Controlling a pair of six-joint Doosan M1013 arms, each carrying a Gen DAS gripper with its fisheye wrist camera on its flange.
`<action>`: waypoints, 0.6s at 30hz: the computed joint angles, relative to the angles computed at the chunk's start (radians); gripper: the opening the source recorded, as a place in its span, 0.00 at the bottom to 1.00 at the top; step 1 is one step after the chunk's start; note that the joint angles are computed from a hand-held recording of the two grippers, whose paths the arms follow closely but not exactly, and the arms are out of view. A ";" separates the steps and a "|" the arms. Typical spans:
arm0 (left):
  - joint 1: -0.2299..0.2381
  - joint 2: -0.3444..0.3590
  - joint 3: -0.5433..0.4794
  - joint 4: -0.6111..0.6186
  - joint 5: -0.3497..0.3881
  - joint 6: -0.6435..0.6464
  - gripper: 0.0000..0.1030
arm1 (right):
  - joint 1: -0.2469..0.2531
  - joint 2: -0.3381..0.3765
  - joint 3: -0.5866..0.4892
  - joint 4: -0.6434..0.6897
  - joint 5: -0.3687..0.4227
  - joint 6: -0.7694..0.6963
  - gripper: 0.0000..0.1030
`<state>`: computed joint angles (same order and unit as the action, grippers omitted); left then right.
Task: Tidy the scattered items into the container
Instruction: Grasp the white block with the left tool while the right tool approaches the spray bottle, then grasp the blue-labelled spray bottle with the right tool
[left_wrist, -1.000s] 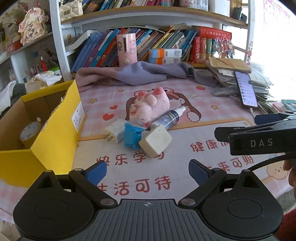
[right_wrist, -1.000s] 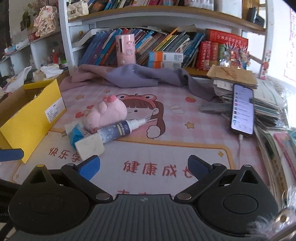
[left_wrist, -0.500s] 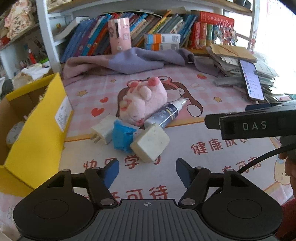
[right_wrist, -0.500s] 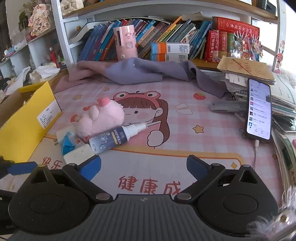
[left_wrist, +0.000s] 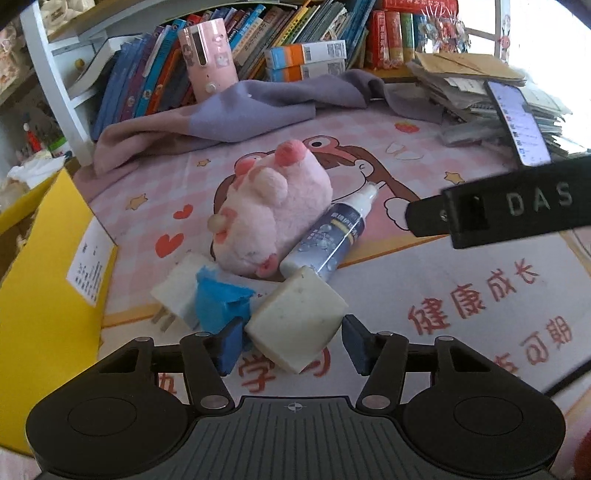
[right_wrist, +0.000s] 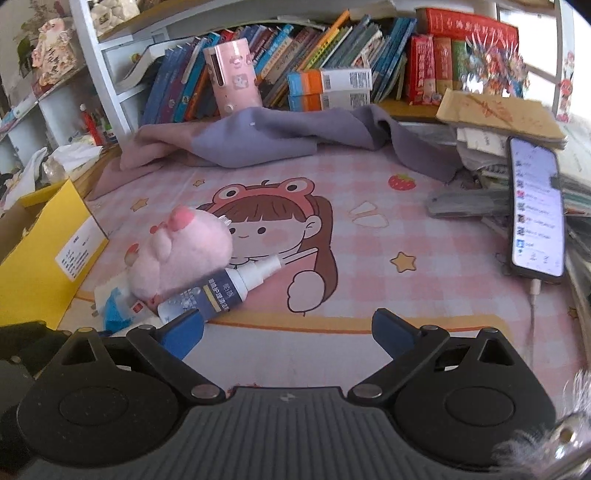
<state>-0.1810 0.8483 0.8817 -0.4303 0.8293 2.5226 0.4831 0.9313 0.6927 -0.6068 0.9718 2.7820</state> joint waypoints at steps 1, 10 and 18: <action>-0.002 -0.001 0.006 0.002 -0.012 0.015 0.55 | -0.005 0.008 -0.014 0.021 0.002 -0.012 0.96; 0.005 -0.006 -0.013 0.021 0.053 0.014 0.37 | -0.035 0.075 -0.128 0.170 0.002 -0.096 0.90; 0.037 0.000 -0.052 0.040 0.179 -0.109 0.34 | -0.040 0.163 -0.285 0.210 0.064 -0.078 0.81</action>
